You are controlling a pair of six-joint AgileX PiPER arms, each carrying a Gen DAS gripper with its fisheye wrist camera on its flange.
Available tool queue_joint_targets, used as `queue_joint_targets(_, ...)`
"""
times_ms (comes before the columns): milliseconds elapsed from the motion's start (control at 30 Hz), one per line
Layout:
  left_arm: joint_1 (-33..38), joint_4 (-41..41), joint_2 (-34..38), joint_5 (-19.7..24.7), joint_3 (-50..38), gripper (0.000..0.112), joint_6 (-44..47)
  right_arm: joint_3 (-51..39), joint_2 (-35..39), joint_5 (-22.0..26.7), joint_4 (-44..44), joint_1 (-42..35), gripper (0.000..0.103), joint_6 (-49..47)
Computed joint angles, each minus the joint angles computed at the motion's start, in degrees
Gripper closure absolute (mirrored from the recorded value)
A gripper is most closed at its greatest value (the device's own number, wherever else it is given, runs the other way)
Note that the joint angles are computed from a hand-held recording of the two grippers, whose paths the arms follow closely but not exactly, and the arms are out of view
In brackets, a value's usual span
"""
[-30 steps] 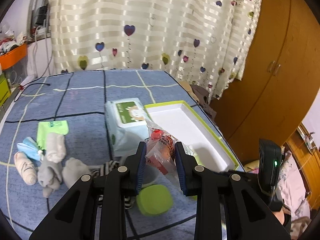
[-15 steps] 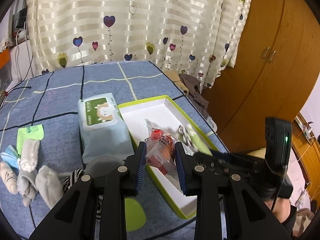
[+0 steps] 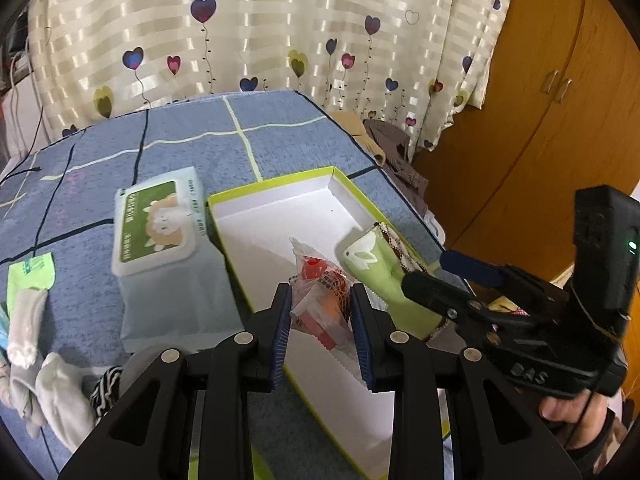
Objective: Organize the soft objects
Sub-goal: 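Carry both items to the white box and release them inside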
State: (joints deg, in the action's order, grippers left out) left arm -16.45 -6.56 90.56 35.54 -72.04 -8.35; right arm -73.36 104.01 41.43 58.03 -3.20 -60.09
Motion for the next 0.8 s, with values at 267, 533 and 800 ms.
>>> queue_joint_targets(267,0.61,-0.68,0.77,-0.44,-0.56,0.067,1.0,3.52,-3.57,-2.82,-2.11,-0.19,0.036,1.19)
queue_joint_targets(533,3.06,-7.59,-7.96,-1.43,5.67,0.067,7.66,10.16,-10.89,-6.08,-3.44,1.4,0.036,2.04)
queue_joint_targets(800,6.05,-12.83,-17.59,-0.29,12.54,0.067,12.34,17.72,-21.18,-10.66,-8.18,6.21,0.036,7.32)
